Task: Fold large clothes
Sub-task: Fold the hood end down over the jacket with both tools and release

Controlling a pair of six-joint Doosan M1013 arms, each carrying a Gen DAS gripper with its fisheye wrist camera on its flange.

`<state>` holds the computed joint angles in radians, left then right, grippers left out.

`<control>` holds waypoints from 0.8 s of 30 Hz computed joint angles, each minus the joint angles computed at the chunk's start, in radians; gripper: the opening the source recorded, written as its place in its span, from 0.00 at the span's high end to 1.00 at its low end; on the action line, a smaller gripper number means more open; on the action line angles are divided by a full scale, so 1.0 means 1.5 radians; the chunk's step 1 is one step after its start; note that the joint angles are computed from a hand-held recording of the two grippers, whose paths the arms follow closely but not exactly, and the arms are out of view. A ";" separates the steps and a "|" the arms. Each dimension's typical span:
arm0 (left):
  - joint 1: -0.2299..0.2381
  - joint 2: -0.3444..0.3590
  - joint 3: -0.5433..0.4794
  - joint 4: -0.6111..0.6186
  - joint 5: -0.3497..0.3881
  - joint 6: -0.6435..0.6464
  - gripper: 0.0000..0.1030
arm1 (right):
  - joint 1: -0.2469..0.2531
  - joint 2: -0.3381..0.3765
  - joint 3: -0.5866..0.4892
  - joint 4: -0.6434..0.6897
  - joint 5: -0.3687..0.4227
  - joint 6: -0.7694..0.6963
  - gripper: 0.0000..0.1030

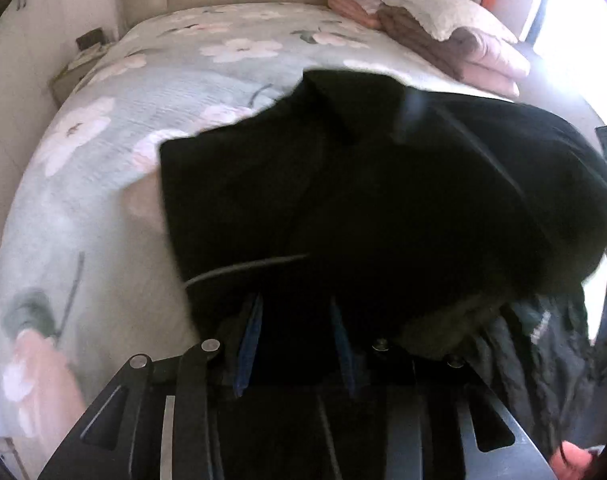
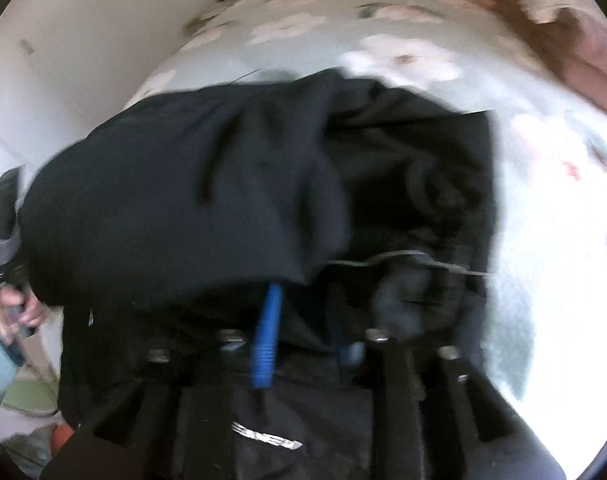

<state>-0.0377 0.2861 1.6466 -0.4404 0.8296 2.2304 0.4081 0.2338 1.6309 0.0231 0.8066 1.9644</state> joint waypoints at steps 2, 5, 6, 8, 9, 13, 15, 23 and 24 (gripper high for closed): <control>0.013 -0.006 -0.010 0.023 0.012 -0.029 0.65 | 0.003 -0.012 -0.004 -0.064 0.009 0.054 0.22; 0.031 -0.004 -0.043 0.005 0.010 -0.038 0.65 | -0.006 -0.024 -0.017 -0.088 -0.013 0.082 0.22; 0.033 -0.003 -0.051 -0.019 0.006 -0.024 0.65 | -0.007 -0.022 -0.026 -0.085 -0.026 0.085 0.22; 0.032 0.003 -0.078 -0.098 0.003 0.024 0.65 | -0.010 -0.009 -0.051 -0.072 -0.071 0.080 0.22; 0.031 0.006 -0.085 -0.135 0.001 0.047 0.64 | -0.007 -0.004 -0.058 -0.071 -0.084 0.083 0.22; 0.017 0.041 -0.130 -0.262 0.072 0.089 0.63 | -0.001 0.057 -0.125 0.036 -0.136 0.018 0.22; 0.006 0.054 -0.140 -0.251 0.105 0.080 0.63 | 0.008 0.081 -0.150 0.097 -0.118 -0.050 0.23; -0.001 0.031 -0.039 -0.140 0.196 0.100 0.49 | 0.057 0.092 -0.089 0.055 0.018 -0.107 0.34; -0.004 0.020 -0.009 -0.134 0.161 0.120 0.47 | 0.061 0.092 -0.077 0.048 0.011 -0.092 0.34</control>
<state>-0.0440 0.3167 1.6335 -0.6413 1.0714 2.4099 0.4989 0.3714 1.5147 0.0947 0.8223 1.8266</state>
